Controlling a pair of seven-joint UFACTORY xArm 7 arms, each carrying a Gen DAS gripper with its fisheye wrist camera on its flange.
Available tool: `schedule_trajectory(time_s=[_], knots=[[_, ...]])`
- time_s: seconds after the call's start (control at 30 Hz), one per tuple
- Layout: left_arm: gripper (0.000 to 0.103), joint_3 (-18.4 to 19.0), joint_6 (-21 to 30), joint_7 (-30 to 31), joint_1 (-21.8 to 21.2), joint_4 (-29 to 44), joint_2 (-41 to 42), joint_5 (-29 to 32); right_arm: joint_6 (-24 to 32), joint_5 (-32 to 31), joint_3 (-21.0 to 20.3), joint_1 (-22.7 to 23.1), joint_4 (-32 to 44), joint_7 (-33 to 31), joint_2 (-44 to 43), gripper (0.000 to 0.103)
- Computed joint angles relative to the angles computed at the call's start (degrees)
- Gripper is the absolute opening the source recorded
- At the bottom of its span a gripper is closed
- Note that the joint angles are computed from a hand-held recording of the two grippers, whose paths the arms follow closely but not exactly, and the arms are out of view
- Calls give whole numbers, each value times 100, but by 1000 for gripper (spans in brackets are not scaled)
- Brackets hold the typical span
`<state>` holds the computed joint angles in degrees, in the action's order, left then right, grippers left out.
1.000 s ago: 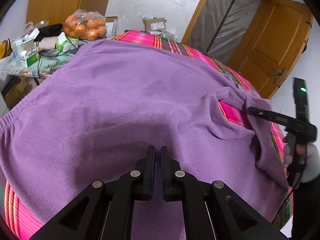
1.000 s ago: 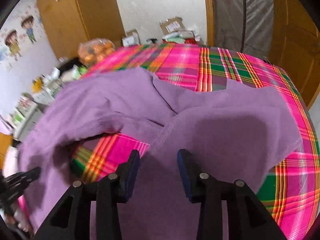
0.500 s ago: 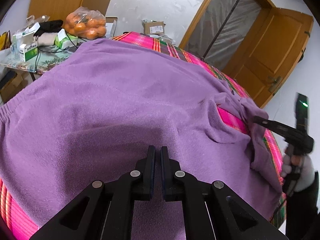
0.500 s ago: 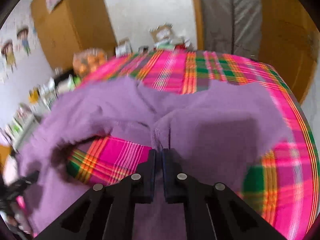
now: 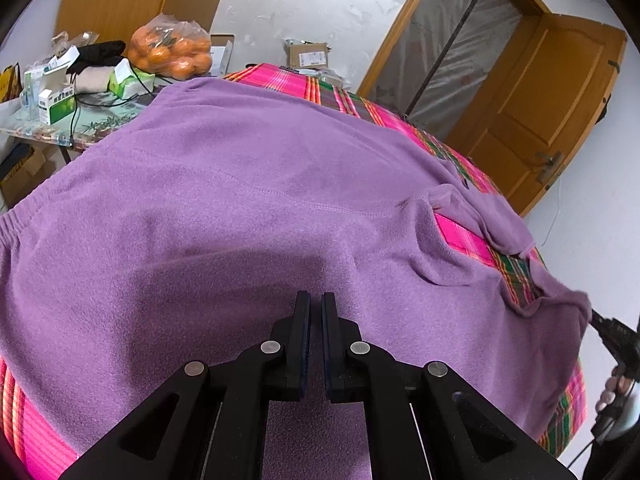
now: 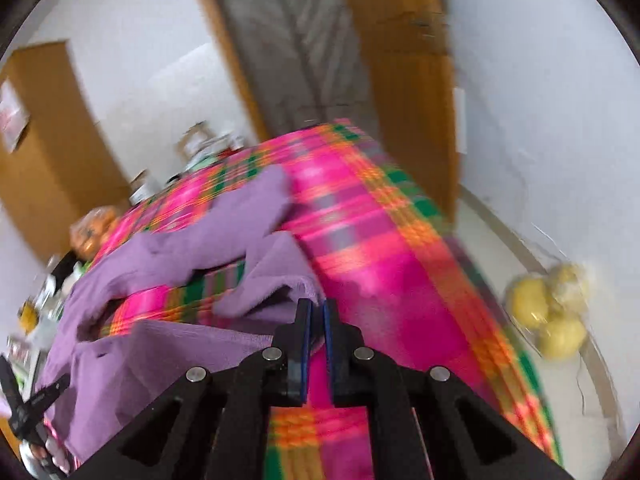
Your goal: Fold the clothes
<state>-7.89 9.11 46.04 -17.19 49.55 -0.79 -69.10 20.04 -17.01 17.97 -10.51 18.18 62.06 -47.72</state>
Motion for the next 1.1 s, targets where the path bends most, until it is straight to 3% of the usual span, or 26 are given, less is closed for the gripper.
schedule_trajectory(time_s=[0.23,0.43,0.53,0.57,0.63,0.67,0.77,0.87,0.93,0.97,1.0,1.1], knots=[[5,-12,-87,-132,-17,-30,-2,169,461,109,-120,36,-247,109,-1002,7],[5,-3,-76,-77,-24,-32,-14,80,-183,41,-150,38,159,-253,-25,8],[5,5,-46,-13,-20,-29,-22,-8,-40,-87,-76,30,374,-572,277,8],[5,11,-28,41,-18,-30,-30,-77,102,-172,-75,37,396,-720,261,10],[5,26,34,157,-7,-17,-34,-231,358,-309,-133,113,417,-1040,252,39],[5,25,41,161,-5,-15,-34,-237,467,-338,-176,166,375,-1162,224,45],[5,12,13,122,-9,-18,-30,-179,783,-337,-222,178,143,-1183,5,47],[5,10,16,117,-12,-19,-34,-182,668,-104,-469,198,-153,-1013,-92,47],[5,20,43,127,-5,-8,-31,-188,491,42,-664,297,-199,-1136,101,42],[5,24,61,153,-1,-4,-33,-221,392,111,-732,365,-197,-1216,170,21],[5,27,74,194,3,-5,-35,-270,287,177,-779,445,-180,-1306,223,6],[5,27,90,274,7,-6,-41,-379,-318,654,-1206,1021,-91,-1747,345,6]])
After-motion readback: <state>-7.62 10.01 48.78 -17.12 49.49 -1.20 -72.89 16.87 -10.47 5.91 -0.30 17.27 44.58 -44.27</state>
